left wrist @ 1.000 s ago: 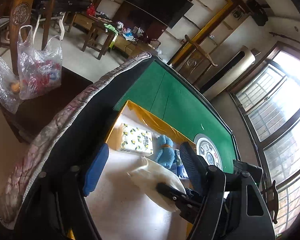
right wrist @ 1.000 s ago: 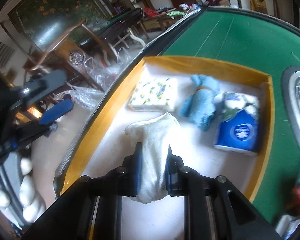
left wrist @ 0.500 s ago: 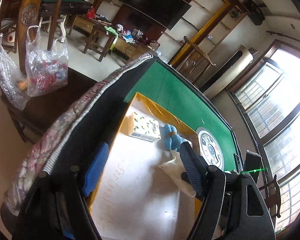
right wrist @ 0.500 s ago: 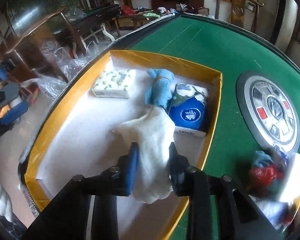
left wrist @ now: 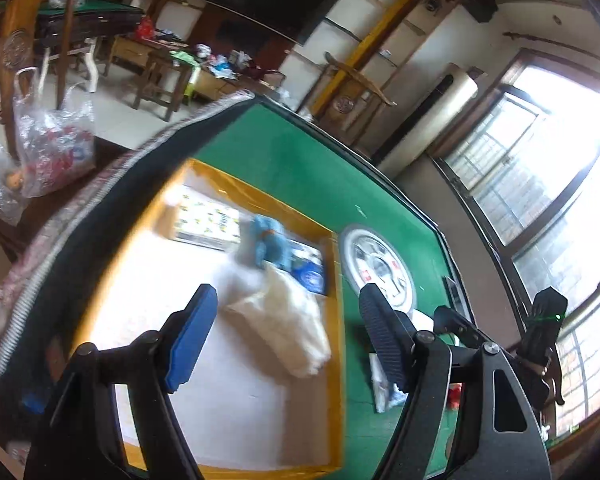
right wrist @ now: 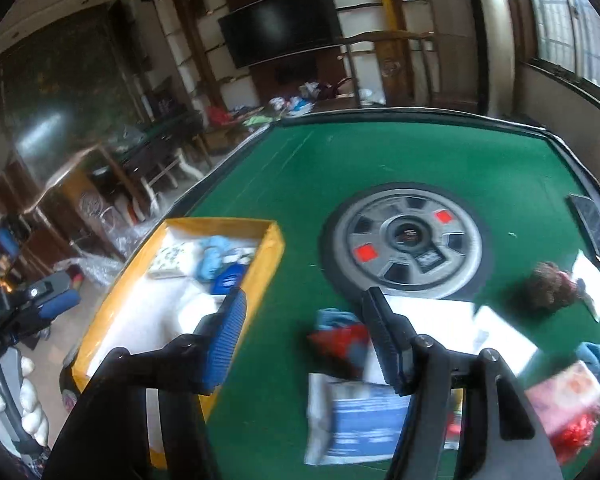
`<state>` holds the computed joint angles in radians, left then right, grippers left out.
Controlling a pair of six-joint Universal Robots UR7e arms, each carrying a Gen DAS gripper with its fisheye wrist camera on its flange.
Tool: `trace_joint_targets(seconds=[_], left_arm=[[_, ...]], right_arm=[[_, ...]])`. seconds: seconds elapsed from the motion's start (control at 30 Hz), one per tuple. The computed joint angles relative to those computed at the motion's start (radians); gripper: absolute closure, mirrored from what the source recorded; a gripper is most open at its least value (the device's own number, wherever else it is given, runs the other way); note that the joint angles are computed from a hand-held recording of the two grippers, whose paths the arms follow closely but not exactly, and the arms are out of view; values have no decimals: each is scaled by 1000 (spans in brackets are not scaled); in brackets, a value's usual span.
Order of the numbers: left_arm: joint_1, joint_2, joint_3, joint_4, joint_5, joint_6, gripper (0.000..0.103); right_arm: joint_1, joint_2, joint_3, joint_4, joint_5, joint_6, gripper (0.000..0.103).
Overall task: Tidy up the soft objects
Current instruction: 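Grasp the bagged coloured sponges with the left gripper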
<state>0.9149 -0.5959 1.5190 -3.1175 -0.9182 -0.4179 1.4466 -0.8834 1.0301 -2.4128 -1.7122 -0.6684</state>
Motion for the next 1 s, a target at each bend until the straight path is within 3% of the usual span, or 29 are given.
trace_joint_targets(seconds=[0.17, 0.3, 0.5, 0.67, 0.77, 0.87, 1.0], left_arm=[[-34, 89, -101, 59, -74, 43, 30], [-43, 167, -192, 148, -153, 38, 30], [-62, 262, -321, 333, -183, -23, 30], [-82, 296, -366, 409, -177, -33, 30], [-91, 329, -418, 453, -190, -9, 30], [-85, 394, -534, 544, -227, -5, 30], [-85, 502, -722, 668, -266, 10, 30]], right_arm=[[-85, -29, -68, -8, -20, 75, 46], [-153, -41, -124, 66, 24, 144, 46], [-206, -41, -167, 123, 100, 152, 46], [-235, -55, -162, 80, 126, 145, 46], [-262, -45, -199, 102, 151, 189, 45], [-287, -25, -243, 151, 185, 236, 44], [-296, -30, -233, 147, 213, 236, 44]])
